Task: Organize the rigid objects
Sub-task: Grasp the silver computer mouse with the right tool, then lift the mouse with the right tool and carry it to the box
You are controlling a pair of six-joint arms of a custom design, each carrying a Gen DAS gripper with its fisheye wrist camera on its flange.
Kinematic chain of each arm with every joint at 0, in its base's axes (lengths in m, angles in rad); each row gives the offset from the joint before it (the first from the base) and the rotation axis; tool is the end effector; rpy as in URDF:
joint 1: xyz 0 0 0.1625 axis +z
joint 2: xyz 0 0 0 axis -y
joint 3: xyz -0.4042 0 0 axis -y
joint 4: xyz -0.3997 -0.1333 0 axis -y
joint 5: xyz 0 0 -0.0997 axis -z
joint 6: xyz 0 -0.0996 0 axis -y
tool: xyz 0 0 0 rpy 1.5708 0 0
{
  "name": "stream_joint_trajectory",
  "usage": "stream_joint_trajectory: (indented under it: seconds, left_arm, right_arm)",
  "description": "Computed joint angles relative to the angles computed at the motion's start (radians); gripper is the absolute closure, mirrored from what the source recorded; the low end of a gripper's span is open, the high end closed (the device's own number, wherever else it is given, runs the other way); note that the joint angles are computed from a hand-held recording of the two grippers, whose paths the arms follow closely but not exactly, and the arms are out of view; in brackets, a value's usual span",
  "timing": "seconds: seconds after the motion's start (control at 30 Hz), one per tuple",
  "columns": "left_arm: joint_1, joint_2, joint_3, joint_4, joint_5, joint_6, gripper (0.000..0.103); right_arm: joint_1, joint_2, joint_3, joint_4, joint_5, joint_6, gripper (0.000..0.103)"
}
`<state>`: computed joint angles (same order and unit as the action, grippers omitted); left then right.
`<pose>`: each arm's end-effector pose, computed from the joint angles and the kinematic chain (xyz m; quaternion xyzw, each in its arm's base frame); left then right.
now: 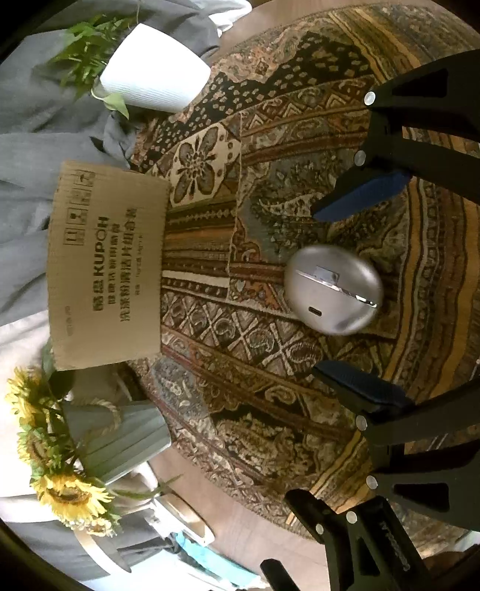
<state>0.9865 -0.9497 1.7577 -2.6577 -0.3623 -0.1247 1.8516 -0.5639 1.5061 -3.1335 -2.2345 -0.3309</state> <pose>-0.1514 -0.6395 0.1958 0.1087 0.8115 -0.3026 0.4879 0.2641 -0.6559 0.0494 0.1762 -0.8885 0.2808 0.3174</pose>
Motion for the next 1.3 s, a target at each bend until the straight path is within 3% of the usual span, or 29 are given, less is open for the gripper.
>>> stream_joint_trajectory:
  seconds: [0.23, 0.67, 1.3]
  left_arm:
    - [0.006, 0.013, -0.017, 0.025, -0.012, -0.014, 0.001]
    - [-0.006, 0.015, -0.021, 0.032, -0.030, -0.023, 0.001]
    - [-0.051, 0.014, -0.055, -0.059, -0.042, 0.030, 0.001]
  right_arm:
    - [-0.011, 0.005, -0.018, 0.053, 0.009, 0.017, 0.045]
    - [-0.014, -0.018, 0.004, 0.038, 0.035, -0.004, 0.046]
    - [0.019, -0.070, 0.017, -0.050, 0.072, -0.053, 0.046]
